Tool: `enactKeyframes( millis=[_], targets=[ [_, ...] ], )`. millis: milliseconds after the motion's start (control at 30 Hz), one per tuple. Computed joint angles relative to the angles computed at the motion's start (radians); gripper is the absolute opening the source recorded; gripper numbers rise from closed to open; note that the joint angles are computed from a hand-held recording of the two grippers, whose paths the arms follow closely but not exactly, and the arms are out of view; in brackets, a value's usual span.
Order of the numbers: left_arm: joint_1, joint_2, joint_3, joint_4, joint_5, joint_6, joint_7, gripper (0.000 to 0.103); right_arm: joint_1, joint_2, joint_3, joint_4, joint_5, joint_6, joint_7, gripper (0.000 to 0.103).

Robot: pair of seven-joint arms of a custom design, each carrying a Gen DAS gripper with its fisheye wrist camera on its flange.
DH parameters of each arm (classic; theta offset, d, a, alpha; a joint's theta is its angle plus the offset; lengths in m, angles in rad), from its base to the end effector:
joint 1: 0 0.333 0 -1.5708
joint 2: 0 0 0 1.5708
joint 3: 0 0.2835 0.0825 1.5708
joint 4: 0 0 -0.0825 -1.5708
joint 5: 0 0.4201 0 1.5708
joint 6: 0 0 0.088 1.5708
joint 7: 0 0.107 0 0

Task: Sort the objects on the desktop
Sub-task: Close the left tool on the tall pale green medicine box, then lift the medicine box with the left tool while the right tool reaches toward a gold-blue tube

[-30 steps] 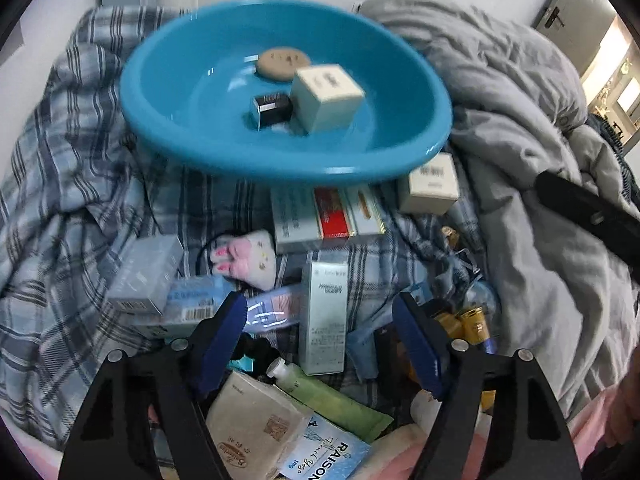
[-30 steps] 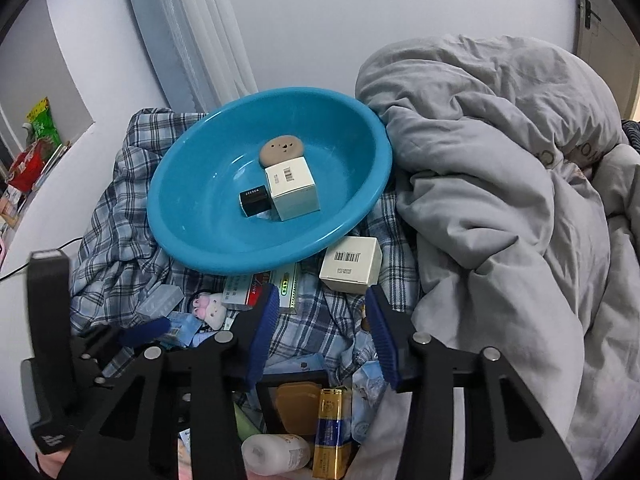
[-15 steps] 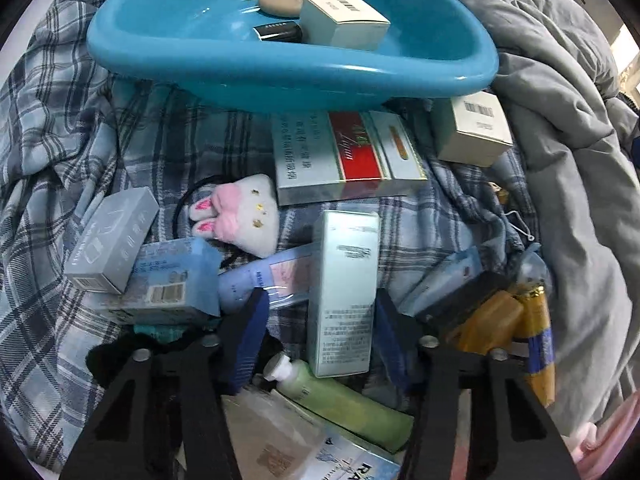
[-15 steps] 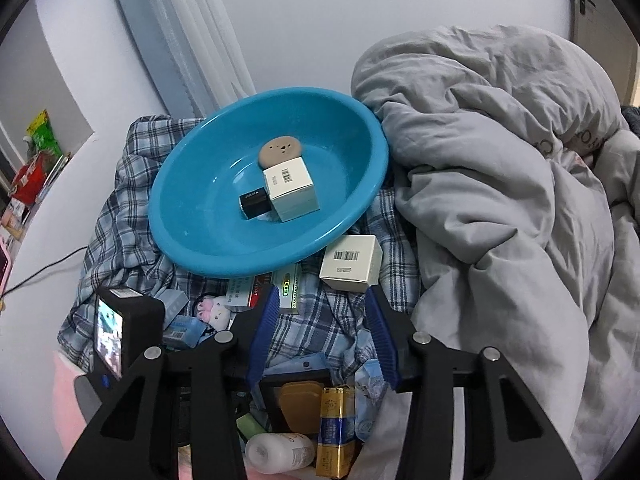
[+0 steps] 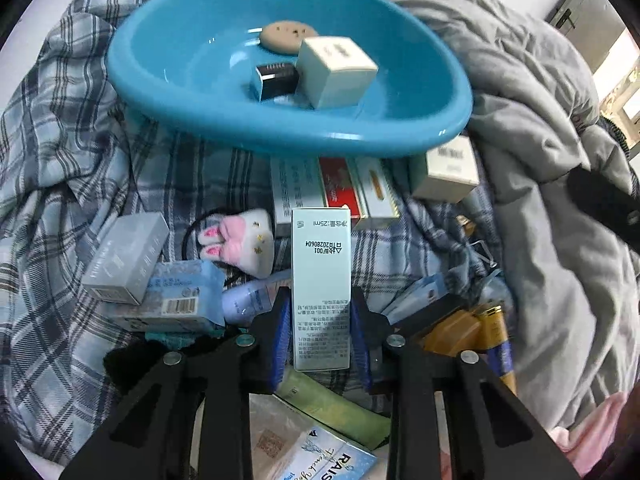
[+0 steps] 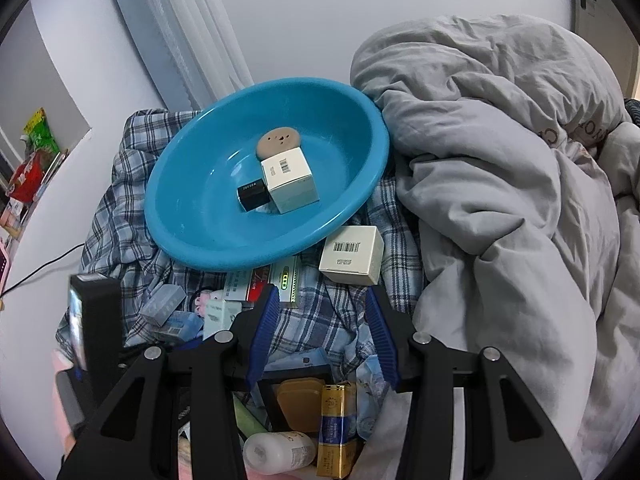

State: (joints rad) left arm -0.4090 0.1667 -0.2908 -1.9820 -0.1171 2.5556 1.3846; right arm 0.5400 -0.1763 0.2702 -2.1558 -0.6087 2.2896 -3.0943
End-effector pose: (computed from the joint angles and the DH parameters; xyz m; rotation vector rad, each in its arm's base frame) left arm 0.4999 -0.4126 0.3793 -1.6672 2.5584 -0.6689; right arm 0.3987 0.4056 0.4609 -1.3662 2.2132 -0.5249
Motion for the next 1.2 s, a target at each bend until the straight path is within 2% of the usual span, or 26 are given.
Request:
enactKeyframes(
  millis=[233,333,433,700,833,967,1133,1200],
  targets=[
    [0.01,-0.042,-0.008,-0.027,-0.05,0.035,0.047,0.03,0.003,0.016,-0.003,0.01,0.004,0.002,-0.016,0.044],
    [0.004,-0.051,0.001,-0.042,-0.004,0.055,0.023,0.03,0.004,0.024,-0.003,0.014,0.0,-0.002,-0.014,0.044],
    [0.009,-0.042,0.0,-0.037,-0.013,0.051,0.024,0.03,0.005,0.042,-0.007,0.022,0.003,-0.015,-0.019,0.035],
    [0.008,-0.027,0.011,-0.026,0.025,0.043,-0.022,0.03,0.02,0.09,-0.012,0.06,-0.001,-0.029,-0.059,0.034],
    [0.017,-0.023,0.018,-0.024,0.03,0.027,-0.048,0.03,0.028,0.122,-0.022,0.075,0.011,-0.009,-0.078,0.034],
    [0.024,-0.011,0.031,-0.014,0.066,0.009,-0.087,0.03,0.024,0.135,-0.04,0.048,0.067,0.061,-0.077,0.034],
    [0.06,-0.008,0.023,-0.012,-0.033,-0.005,-0.035,0.03,0.025,0.16,-0.047,0.061,0.119,0.05,-0.126,0.034],
    [0.062,-0.013,0.023,-0.016,-0.046,-0.006,-0.031,0.03,0.026,0.163,-0.049,0.062,0.132,0.052,-0.134,0.039]
  ],
)
